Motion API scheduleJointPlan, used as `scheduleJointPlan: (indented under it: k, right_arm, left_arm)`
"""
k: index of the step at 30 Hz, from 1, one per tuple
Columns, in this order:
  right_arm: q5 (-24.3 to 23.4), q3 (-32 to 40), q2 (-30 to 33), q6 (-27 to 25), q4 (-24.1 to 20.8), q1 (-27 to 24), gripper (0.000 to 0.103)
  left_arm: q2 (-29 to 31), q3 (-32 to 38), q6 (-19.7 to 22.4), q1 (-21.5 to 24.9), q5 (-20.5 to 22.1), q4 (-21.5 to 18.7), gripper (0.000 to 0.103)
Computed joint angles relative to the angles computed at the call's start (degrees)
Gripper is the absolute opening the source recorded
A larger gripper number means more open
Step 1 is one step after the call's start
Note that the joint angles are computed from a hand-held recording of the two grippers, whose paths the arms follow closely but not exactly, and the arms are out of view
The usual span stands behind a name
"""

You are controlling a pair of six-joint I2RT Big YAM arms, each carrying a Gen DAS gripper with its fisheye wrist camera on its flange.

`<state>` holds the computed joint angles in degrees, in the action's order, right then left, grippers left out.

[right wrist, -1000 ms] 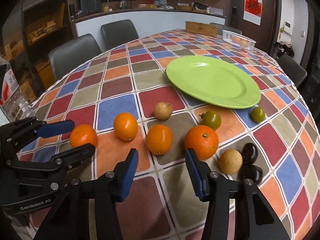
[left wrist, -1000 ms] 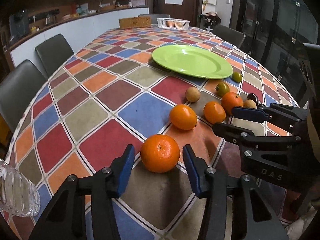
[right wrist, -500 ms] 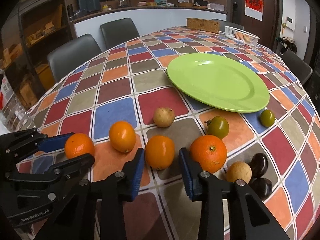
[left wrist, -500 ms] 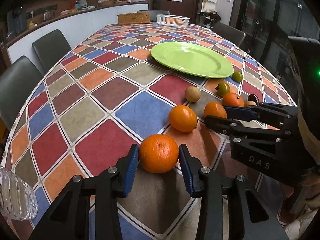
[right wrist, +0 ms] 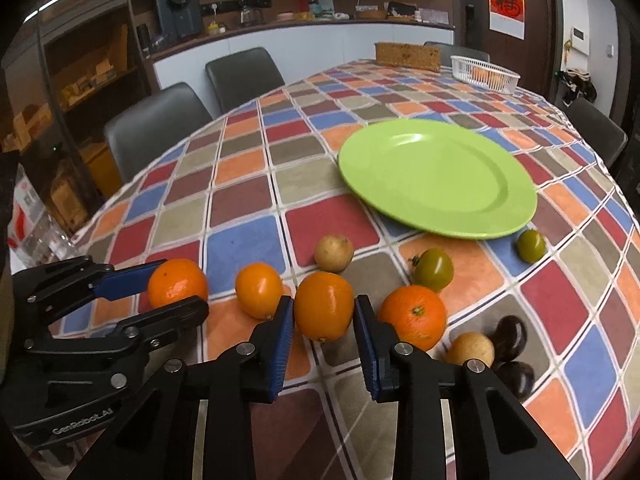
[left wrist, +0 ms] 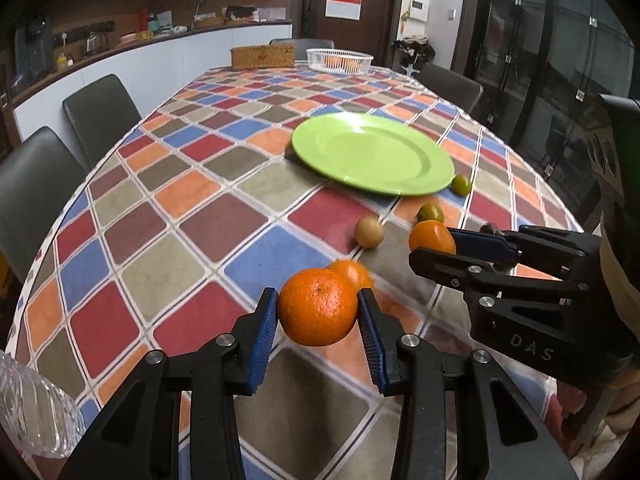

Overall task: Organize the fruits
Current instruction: 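Carry both oranges onto the green plate and open both tools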

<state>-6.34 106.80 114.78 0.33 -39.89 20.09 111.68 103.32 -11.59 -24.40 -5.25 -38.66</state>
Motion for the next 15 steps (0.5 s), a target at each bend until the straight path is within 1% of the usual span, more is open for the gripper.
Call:
scheduleJointPlan:
  k: [6, 10, 12, 15]
  right_arm:
    - [0.08, 0.05, -1.50, 0.50, 1.75, -1.17, 0.031]
    - [-0.20, 1.53, -1.48, 0.61, 1.61, -2.07, 0.031]
    - [-0.55, 2.46, -1.22, 0.96, 1.49, -2.61, 0.031]
    - [-0.87, 5.42, 0.23, 1.09, -0.01, -3.54, 0.031]
  left_arm:
    - [1.53, 4.35, 1.03, -0.22, 0.18, 0.33, 0.039]
    - [3.44, 8.63, 2.76, -0.54, 0.43, 0.29, 0.039]
    - [5.04, 11.69, 3.76, -0.61, 0.72, -0.55, 0.039]
    - [8.31, 17.65, 4.70, -0.62, 1.64, -2.86, 0.039]
